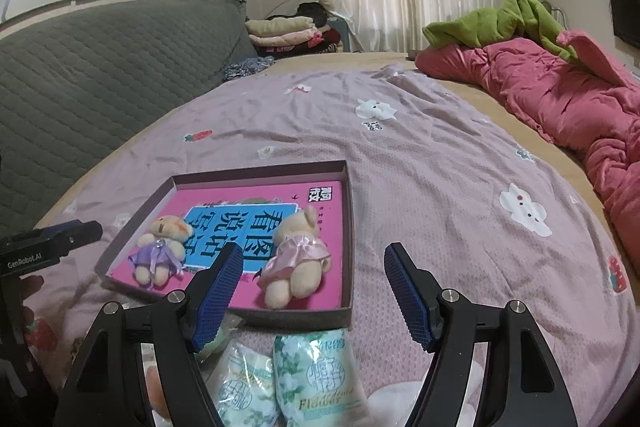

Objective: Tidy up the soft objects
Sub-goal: 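Withdraw both tools from the box back toward the remaining items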

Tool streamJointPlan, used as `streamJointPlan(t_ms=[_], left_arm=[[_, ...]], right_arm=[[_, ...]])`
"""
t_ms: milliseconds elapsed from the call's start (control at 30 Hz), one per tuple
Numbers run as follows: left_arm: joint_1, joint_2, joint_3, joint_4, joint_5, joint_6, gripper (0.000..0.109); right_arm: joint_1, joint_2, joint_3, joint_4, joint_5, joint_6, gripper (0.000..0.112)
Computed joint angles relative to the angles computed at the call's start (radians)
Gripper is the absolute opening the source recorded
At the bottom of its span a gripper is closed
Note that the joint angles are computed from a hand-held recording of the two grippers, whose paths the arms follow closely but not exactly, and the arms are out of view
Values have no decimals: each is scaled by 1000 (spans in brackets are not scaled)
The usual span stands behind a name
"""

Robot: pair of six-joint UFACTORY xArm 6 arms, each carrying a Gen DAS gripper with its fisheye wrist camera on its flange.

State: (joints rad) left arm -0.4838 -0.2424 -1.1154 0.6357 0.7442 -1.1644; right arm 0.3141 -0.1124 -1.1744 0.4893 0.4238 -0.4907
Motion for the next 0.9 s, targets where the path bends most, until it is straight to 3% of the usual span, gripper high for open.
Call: streamJointPlan(t_ms=[900], left_arm=[[-124,-97,70,24,69,-55,62]], right_arm=[[6,-178,161,-43,46,73,75]])
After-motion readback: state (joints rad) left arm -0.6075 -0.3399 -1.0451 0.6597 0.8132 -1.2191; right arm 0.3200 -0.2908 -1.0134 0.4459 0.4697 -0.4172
